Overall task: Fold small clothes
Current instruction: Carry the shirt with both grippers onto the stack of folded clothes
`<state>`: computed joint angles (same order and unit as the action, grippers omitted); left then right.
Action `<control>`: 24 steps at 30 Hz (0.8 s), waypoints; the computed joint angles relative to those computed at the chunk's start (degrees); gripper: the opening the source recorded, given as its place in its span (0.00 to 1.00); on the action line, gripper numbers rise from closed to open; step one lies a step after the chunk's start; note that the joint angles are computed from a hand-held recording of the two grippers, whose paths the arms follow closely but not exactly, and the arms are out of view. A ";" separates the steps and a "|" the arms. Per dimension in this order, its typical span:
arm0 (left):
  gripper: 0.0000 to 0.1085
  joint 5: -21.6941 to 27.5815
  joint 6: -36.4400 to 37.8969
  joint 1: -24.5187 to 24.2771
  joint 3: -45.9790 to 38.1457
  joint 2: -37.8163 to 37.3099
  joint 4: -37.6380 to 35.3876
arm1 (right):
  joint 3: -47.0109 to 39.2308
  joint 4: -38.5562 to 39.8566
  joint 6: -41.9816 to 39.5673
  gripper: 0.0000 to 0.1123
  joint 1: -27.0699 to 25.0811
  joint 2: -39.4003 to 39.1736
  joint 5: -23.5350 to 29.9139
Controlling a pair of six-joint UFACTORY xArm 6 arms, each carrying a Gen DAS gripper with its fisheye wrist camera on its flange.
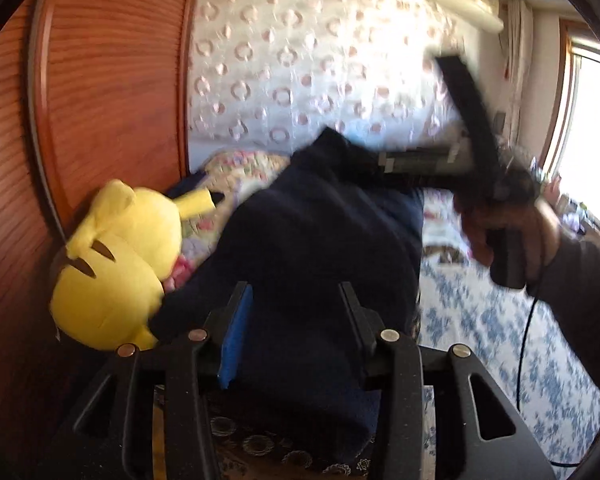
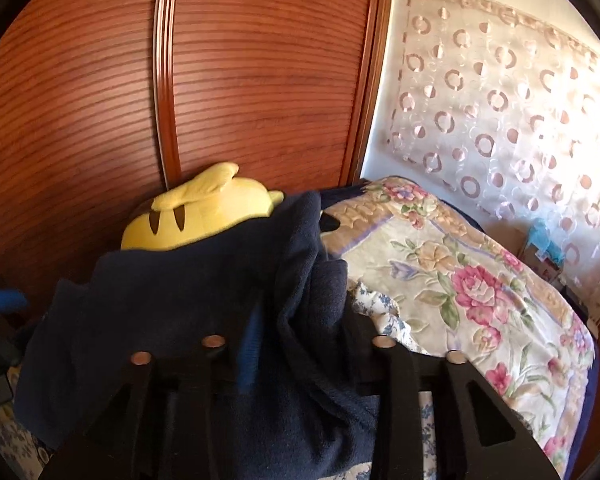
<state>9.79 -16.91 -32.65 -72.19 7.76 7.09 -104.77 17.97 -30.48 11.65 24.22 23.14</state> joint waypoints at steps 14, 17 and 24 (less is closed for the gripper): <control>0.42 1.36 -8.34 -0.22 2.34 0.73 6.73 | 9.03 13.43 -11.91 0.42 1.20 -4.09 0.73; 0.44 -0.29 -11.05 -0.04 3.54 0.52 9.07 | 7.18 13.45 -11.23 0.42 0.54 -1.67 2.72; 0.71 -0.93 -15.37 0.52 4.06 -0.28 13.50 | 7.39 15.83 -12.08 0.43 0.23 -1.82 2.34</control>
<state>8.86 -32.28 -32.13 -68.14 7.48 20.59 -97.38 33.80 -42.56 11.89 22.40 25.49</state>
